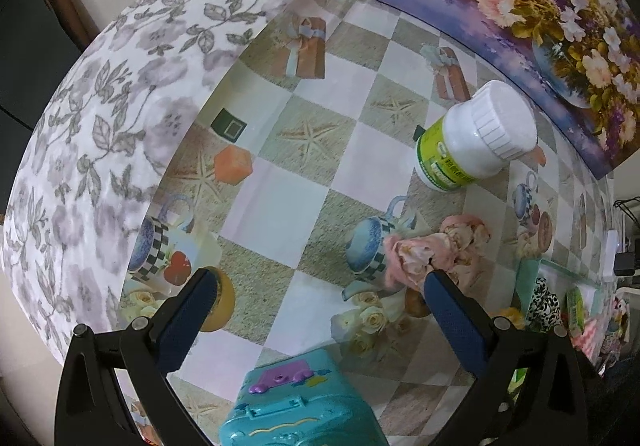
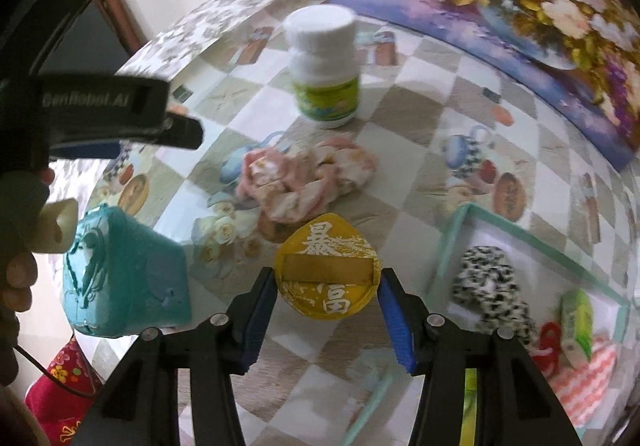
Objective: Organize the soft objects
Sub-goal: 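Close the right gripper on the yellow round packet with gold characters, then close the left gripper on the pink floral scrunchie while the right holds the packet over the tray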
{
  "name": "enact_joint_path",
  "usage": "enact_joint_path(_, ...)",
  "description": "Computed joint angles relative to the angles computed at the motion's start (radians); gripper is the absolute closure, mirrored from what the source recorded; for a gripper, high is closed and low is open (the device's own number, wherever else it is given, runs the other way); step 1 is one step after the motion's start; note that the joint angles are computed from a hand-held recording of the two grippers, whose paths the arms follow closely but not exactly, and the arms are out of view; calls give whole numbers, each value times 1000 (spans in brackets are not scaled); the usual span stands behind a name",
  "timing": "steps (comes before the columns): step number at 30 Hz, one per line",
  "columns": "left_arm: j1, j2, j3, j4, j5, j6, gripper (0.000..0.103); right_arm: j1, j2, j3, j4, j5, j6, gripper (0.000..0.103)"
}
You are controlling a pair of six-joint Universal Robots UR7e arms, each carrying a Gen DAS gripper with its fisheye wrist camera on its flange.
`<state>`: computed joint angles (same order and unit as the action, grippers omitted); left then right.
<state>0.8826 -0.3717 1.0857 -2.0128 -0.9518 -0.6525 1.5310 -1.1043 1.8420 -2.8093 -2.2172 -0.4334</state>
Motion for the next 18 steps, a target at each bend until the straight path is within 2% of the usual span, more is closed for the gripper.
enact_joint_path(7,-16,33,-37,2,12,39,0,-15,-56,-1,-41,0,39,48)
enact_joint_path(12,-22,57,-68,12,-11,55,0,-20,-99,-1,-66,-5,62,48)
enact_joint_path(18,-39,93,-108,24,-8,73,0,-42,-156,10,-89,-10,95,48)
